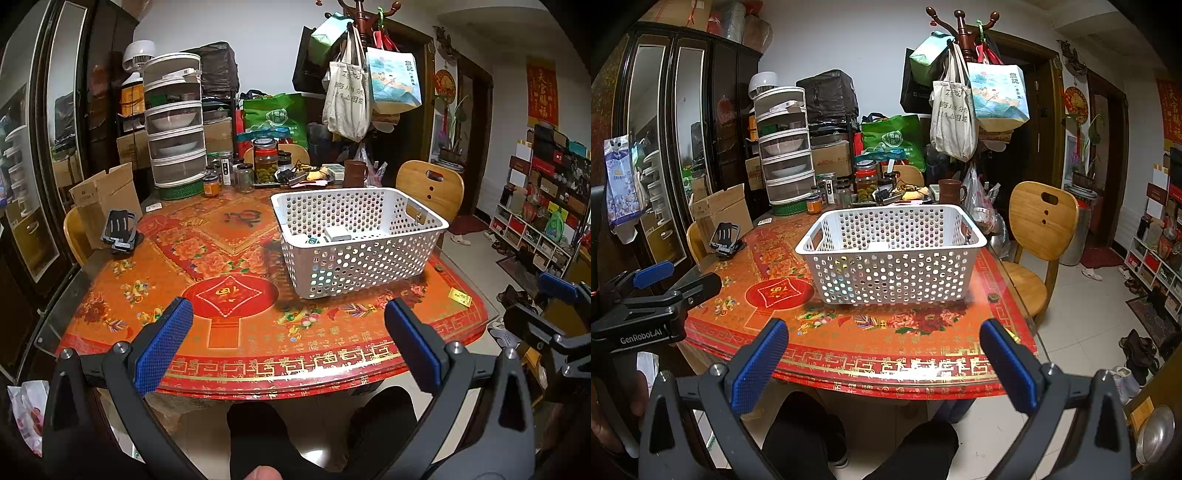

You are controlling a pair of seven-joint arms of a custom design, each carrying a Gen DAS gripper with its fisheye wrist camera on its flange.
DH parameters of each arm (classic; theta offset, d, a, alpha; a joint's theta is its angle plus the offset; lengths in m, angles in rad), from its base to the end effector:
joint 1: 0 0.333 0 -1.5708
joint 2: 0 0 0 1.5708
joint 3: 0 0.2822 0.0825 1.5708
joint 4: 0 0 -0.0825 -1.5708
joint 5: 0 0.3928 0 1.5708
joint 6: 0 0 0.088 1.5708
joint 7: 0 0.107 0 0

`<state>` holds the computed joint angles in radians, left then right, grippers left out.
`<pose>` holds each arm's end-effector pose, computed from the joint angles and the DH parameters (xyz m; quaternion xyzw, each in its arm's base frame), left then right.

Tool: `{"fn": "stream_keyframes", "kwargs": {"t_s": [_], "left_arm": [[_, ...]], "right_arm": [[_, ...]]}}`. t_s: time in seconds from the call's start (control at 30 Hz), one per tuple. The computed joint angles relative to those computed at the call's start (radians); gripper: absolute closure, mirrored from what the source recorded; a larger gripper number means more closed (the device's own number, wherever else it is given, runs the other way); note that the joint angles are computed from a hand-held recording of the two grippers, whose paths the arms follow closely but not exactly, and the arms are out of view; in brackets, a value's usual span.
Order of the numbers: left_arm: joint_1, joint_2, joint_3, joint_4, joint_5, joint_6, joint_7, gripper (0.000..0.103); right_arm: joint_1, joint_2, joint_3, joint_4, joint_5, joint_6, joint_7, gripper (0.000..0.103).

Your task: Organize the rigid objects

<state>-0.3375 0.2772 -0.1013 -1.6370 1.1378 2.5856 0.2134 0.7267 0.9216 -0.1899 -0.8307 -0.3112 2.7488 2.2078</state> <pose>0.6169 -0.3001 0.4896 -0.6528 0.5719 -0.3261 0.3746 0.6464 0.4926 0.4657 -0.6910 0.5193 -0.2585 0.4313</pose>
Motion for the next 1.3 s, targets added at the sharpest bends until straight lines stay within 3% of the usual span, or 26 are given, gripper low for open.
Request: {"fn": "stream_keyframes", "kwargs": {"t_s": [1.3], "left_arm": [[0.020,-0.032,-0.003,-0.051,0.014,0.040,0.001,0.001]], "right_arm": [[0.001,-0.005,-0.001,-0.019,0.003,0.011,-0.011,0.000]]}}
